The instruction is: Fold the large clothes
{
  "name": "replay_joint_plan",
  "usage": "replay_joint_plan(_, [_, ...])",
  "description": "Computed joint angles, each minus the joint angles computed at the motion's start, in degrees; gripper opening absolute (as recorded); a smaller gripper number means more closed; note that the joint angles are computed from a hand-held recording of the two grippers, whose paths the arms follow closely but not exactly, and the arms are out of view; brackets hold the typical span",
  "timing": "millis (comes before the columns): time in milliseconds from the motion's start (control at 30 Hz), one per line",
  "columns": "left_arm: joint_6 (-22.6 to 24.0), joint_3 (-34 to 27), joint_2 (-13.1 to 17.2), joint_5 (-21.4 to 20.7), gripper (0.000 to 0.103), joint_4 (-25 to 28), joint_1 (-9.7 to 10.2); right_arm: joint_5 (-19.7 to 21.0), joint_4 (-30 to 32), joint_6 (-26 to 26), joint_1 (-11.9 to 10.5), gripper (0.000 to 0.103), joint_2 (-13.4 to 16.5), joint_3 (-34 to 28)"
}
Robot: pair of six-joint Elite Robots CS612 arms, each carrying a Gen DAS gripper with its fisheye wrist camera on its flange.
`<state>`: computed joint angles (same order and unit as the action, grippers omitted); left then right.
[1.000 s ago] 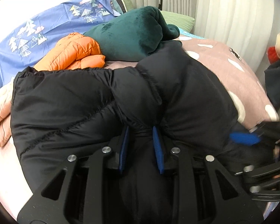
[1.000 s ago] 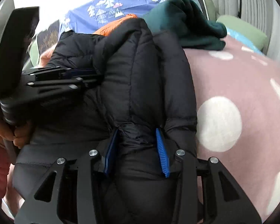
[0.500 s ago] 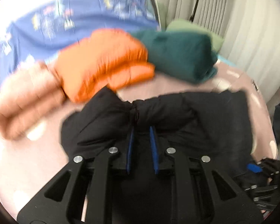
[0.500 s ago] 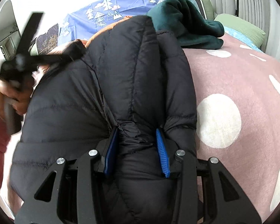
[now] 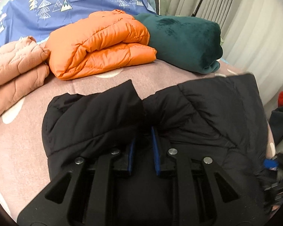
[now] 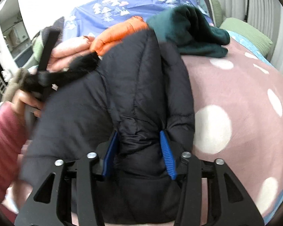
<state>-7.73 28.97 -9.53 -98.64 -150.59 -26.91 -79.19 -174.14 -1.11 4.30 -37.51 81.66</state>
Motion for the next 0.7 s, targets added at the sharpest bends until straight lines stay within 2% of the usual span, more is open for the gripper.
replay_joint_plan(100, [-0.15,0.65,-0.34,-0.2,0.019,-0.41,0.07,-0.03,-3.97,-2.49,-0.01,0.051,-1.91,0.41])
replay_joint_plan(167, [-0.2,0.87,-0.44,-0.22,0.019,-0.69,0.08,1.39,-5.51,-2.52,-0.02,0.051,-1.9,-1.26])
replay_joint_plan(233, [-0.45,0.78,-0.36,-0.24,0.019,-0.97,0.09,5.24,-5.13,-1.98,-0.1,0.051,-0.66,-4.59])
replay_joint_plan(300, [-0.54,0.94,-0.41,-0.31,0.019,-1.2,0.12,8.68,-1.69,-2.56,0.24,0.047,1.73,-9.5])
replay_joint_plan(333, [-0.51,1.15,-0.5,-0.4,0.019,-1.39,0.15,8.09,-0.04,-3.38,0.58,0.043,2.7,-11.35])
replay_joint_plan(400, [-0.51,1.4,-0.6,-0.73,0.019,-1.62,0.22,1.77,5.5,-5.64,1.86,0.041,5.99,-16.91])
replay_joint_plan(433, [-0.57,1.41,-0.59,-1.02,0.019,-1.72,0.3,-2.62,7.62,-5.7,2.45,0.04,7.37,-19.03])
replay_joint_plan(467, [-0.66,1.48,-0.58,-1.32,0.019,-1.96,0.37,-6.9,10.69,-5.12,2.58,0.033,9.33,-21.56])
replay_joint_plan(500, [-0.79,1.57,-0.57,-1.6,0.019,-2.32,0.43,-8.78,11.75,-4.24,2.41,0.033,10.92,-23.36])
replay_joint_plan(533, [-1.3,1.46,-0.38,-2.52,0.019,-3.05,0.62,-8.26,11.63,-2.6,2.02,0.033,12.04,-24.08])
replay_joint_plan(600, [-2.5,0.66,0.25,-4.21,0.019,-4.0,0.96,-3.42,9.18,2.9,0.79,0.034,12.62,-23.02])
replay_joint_plan(700, [-3.4,0.43,0.66,-5.37,0.019,-5.46,1.14,-5.24,6.87,2.05,1.2,0.033,12.7,-22.17])
